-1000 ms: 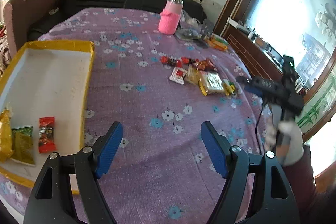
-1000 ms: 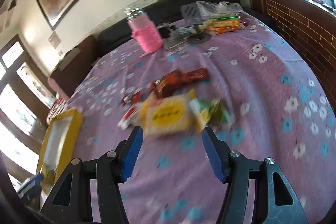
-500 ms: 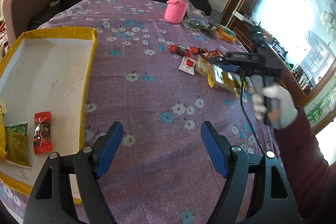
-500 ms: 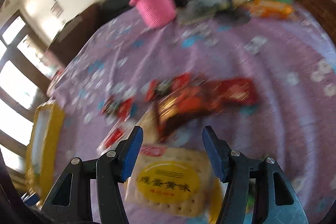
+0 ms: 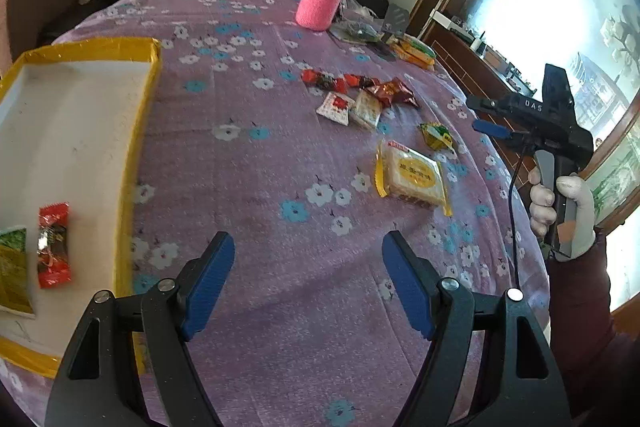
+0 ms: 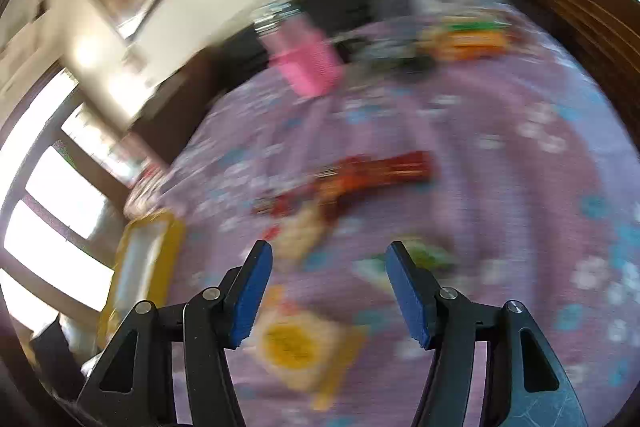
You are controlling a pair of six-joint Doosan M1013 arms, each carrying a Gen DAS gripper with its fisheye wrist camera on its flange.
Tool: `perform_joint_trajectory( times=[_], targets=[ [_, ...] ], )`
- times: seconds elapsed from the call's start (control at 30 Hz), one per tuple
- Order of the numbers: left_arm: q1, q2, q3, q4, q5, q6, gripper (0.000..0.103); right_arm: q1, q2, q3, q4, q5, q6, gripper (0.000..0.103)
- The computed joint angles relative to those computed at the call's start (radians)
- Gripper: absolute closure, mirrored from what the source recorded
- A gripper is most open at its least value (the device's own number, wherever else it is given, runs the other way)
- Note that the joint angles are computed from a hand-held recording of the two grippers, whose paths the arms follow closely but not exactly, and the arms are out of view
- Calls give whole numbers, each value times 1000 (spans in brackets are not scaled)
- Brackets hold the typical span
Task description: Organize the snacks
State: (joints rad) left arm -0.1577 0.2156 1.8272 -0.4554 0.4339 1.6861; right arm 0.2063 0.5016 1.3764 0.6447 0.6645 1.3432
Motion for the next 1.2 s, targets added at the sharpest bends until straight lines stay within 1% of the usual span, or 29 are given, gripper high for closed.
perform_joint_trajectory(
  times=[0.03, 0.13, 0.2, 0.3, 0.37, 0.43, 0.47, 0.5, 0.53, 0.57, 0.6, 0.63, 0.67, 0.7, 0.73, 0.77, 0.8, 0.83, 0.9, 0.97, 1.03, 1.1, 1.2],
  targets=[
    [-1, 3, -3, -4, 6, 2, 27, -5, 1, 5, -4, 3, 18, 41],
    [-7, 9, -9, -9, 18, 3, 27, -7, 8, 17, 70, 45, -59, 41],
    [-11, 7, -8, -3, 17, -4, 27, 7, 18, 17, 94, 69, -108, 41],
    [-18, 1, -5, 26, 14, -30, 27, 41, 47, -3, 58, 94, -86, 41],
    [-19, -1, -4, 43, 14, -48, 27, 55, 55, -7, 76, 112, -92, 41],
    [-17, -1, -6, 46, 18, -56, 27, 59, 63, -14, 168, 192, -154, 41],
    [-16, 1, -7, 42, 20, -55, 27, 57, 70, -23, 227, 260, -199, 41],
    [-15, 2, -9, 36, 23, -53, 27, 55, 80, -31, 307, 350, -267, 42],
    [-15, 3, -10, 31, 24, -49, 27, 53, 81, -34, 336, 388, -299, 44],
    [-15, 4, -11, 29, 27, -47, 27, 53, 69, -24, 346, 373, -324, 45],
    [-17, 6, -12, 27, 32, -44, 27, 51, 44, -10, 321, 306, -332, 43],
    [-18, 8, -14, 25, 36, -40, 27, 54, 23, 7, 277, 217, -312, 43],
    [-18, 10, -15, 15, 42, -30, 27, 57, 2, 24, 211, 123, -269, 42],
    [-19, 12, -16, 6, 47, -20, 27, 59, -14, 36, 117, 31, -200, 39],
    [-20, 15, -18, -5, 54, -10, 27, 59, -23, 41, 22, -30, -120, 38],
    [-21, 18, -21, -11, 61, -7, 27, 56, -25, 42, -82, -73, -13, 38],
    [-23, 25, -27, -15, 73, -11, 27, 50, -21, 37, -135, -83, 59, 38],
    [-25, 31, -34, -18, 85, -17, 27, 39, -13, 33, -153, -81, 115, 38],
    [-28, 48, -50, -46, 111, -12, 27, 25, 7, 18, -144, -66, 165, 38],
    [-32, 64, -66, -56, 128, -21, 27, 35, 30, -3, -204, -67, 218, 38],
    [-40, 78, -81, -39, 135, -56, 27, 51, 48, -22, -278, -69, 249, 38],
    [-47, 87, -91, -9, 127, -95, 27, 66, 62, -32, -303, -61, 249, 37],
    [-60, 101, -110, 73, 109, -183, 27, 75, 81, -42, -342, -69, 247, 37]
  ],
)
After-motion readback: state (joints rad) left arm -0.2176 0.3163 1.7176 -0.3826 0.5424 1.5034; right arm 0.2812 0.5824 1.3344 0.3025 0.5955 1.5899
